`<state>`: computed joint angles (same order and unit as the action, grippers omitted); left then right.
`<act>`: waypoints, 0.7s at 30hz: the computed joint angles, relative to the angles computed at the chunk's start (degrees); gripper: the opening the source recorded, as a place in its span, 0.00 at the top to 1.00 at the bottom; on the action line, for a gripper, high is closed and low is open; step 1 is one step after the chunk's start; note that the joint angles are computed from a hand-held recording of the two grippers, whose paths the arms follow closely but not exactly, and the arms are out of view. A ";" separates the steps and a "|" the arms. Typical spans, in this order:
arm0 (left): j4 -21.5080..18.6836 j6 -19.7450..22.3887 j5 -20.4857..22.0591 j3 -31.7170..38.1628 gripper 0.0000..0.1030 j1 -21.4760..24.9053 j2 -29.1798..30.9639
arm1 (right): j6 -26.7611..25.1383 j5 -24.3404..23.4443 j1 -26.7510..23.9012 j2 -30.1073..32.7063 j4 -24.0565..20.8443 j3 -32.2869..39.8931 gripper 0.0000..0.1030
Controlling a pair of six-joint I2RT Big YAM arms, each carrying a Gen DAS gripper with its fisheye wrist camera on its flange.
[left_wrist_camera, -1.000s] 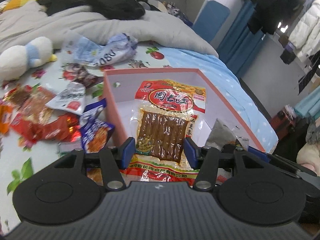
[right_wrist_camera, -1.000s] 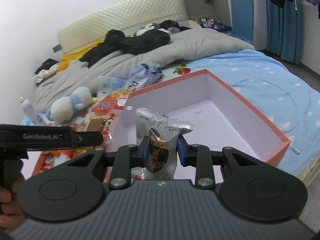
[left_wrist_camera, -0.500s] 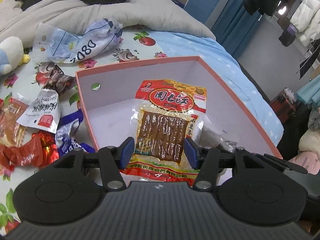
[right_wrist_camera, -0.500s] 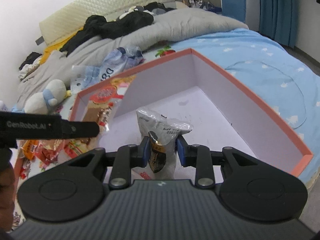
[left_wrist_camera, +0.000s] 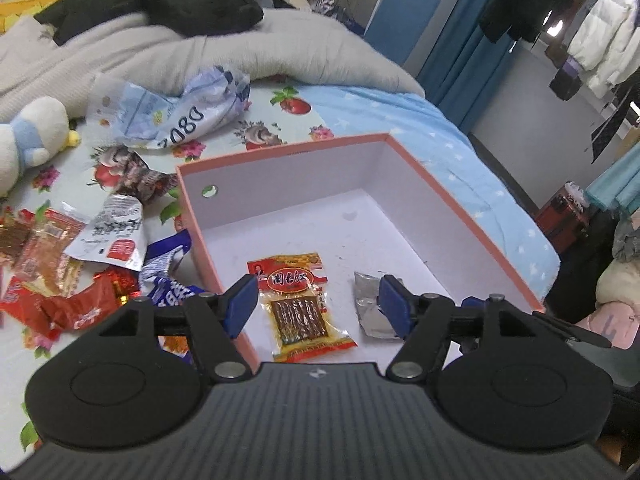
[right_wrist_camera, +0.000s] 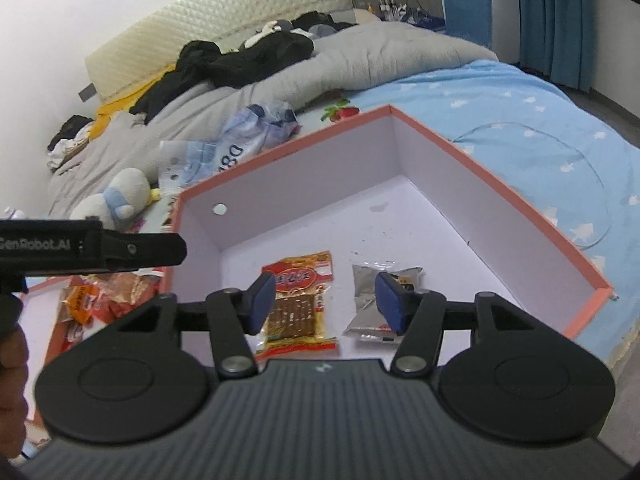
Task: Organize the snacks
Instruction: 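Withdraw both grippers from the box back toward the snack pile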
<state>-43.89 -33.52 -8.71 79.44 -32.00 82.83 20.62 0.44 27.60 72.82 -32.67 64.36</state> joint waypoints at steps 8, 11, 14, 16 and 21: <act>-3.52 -3.93 -5.85 -4.86 0.30 -4.17 -10.00 | 0.67 2.08 3.27 -7.44 -1.08 -1.92 0.44; -5.09 -5.99 -8.88 -6.41 0.30 -6.42 -13.65 | 1.44 3.32 4.90 -10.26 -1.36 -2.86 0.44; -6.82 -8.07 -11.91 -7.65 0.30 -9.08 -16.94 | 2.08 4.17 6.77 -12.78 -1.91 -3.76 0.44; -8.19 -9.42 -13.81 -8.31 0.30 -10.94 -18.99 | 2.53 5.01 8.24 -14.31 -2.36 -4.31 0.43; -12.19 -13.39 -19.17 -9.80 0.30 -16.07 -23.47 | 3.74 7.45 12.28 -17.89 -3.06 -5.62 0.43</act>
